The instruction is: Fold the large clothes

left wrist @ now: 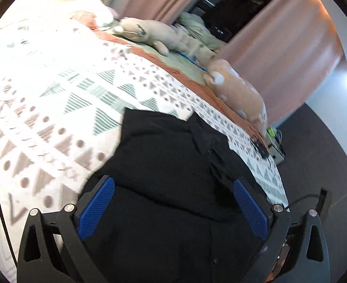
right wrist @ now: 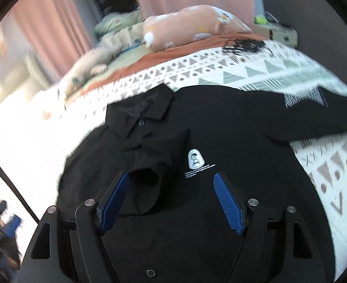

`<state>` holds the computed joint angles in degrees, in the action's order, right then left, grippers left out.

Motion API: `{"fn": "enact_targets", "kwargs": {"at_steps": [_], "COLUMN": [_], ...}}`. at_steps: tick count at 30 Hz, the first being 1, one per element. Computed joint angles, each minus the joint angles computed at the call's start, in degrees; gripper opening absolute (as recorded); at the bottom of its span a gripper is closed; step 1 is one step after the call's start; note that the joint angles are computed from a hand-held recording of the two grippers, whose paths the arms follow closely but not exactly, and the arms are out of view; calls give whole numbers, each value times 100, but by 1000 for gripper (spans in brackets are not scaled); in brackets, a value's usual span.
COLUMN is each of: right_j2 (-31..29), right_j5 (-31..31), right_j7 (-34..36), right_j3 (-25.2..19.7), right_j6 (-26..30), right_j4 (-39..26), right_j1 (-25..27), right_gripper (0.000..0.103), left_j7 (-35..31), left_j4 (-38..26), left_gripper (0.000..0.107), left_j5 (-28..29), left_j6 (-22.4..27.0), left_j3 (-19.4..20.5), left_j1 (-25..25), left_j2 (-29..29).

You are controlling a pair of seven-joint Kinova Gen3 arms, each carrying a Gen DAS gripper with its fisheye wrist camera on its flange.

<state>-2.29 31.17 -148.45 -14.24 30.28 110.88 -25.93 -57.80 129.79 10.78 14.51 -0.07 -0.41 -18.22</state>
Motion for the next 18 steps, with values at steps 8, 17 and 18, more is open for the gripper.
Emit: {"fn": "enact_targets", "kwargs": {"at_steps": [8,17,18], "right_j2": [908,2494,2627], "right_j5": [1664,2088,2036], "right_j7": [-601,840,1015], "right_j3": [433,121,194], "right_j6": [1864,3522,3593], "right_j4": [-1080,-2679,-2835], "right_j1": [-1986,-2376,-2406], "right_gripper": [73,73,73], "left_j7": [51,-344,-310], "left_j4": [117,333,317], "left_gripper": [103,103,103], "left_j5": [-235,127,133], "left_j6": [256,250,272], "left_j3": [-258,-1011,-914], "left_j1": [-403,-242,-344], "left_j2": [-346,-517,-491]}}
